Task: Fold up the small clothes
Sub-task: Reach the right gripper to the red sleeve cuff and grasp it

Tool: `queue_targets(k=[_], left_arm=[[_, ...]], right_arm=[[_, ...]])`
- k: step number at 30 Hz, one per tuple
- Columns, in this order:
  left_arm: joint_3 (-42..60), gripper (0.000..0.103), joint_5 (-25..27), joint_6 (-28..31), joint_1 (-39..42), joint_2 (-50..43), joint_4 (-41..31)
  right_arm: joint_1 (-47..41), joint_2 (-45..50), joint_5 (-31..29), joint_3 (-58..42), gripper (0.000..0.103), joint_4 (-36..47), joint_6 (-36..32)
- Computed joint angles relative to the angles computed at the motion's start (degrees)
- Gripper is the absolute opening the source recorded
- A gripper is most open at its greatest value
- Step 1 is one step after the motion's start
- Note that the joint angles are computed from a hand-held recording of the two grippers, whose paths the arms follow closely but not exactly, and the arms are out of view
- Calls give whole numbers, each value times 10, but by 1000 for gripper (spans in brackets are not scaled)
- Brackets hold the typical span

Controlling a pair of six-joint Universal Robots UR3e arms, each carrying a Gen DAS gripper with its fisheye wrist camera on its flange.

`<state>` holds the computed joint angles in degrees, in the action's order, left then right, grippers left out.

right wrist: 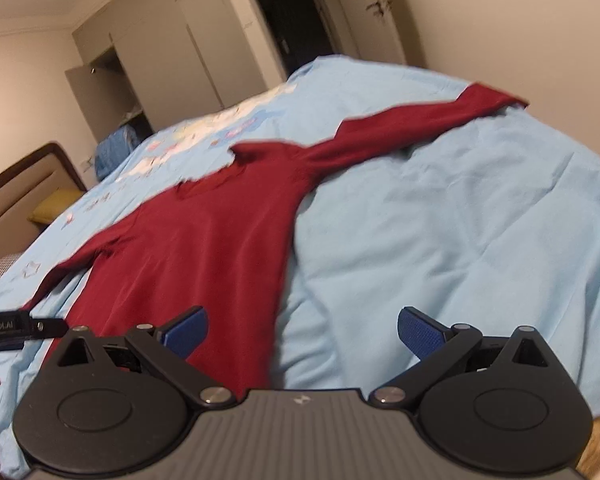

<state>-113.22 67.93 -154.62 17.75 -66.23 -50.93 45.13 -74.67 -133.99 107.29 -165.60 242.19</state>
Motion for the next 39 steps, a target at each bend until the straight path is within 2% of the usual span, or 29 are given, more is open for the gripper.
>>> queue_targets(k=[3, 11, 16, 26, 33, 39], left_arm=[[22, 102, 21, -28, -39, -40, 25], [78, 102, 72, -80, -127, -134, 73], [113, 102, 103, -102, -168, -187, 80], [150, 102, 120, -139, -202, -246, 84], [154, 102, 124, -143, -206, -256, 75], [164, 102, 135, -151, -203, -263, 75]], right_arm=[[-25, -16, 3, 28, 103, -30, -26], [-103, -70, 26, 88, 103, -27, -67], [-183, -105, 62, 145, 103, -85, -119], [-413, -135, 219, 216, 103, -230, -259], [-584, -101, 356, 214, 103, -309, -292], [-683, -33, 427, 156, 101, -298, -273]])
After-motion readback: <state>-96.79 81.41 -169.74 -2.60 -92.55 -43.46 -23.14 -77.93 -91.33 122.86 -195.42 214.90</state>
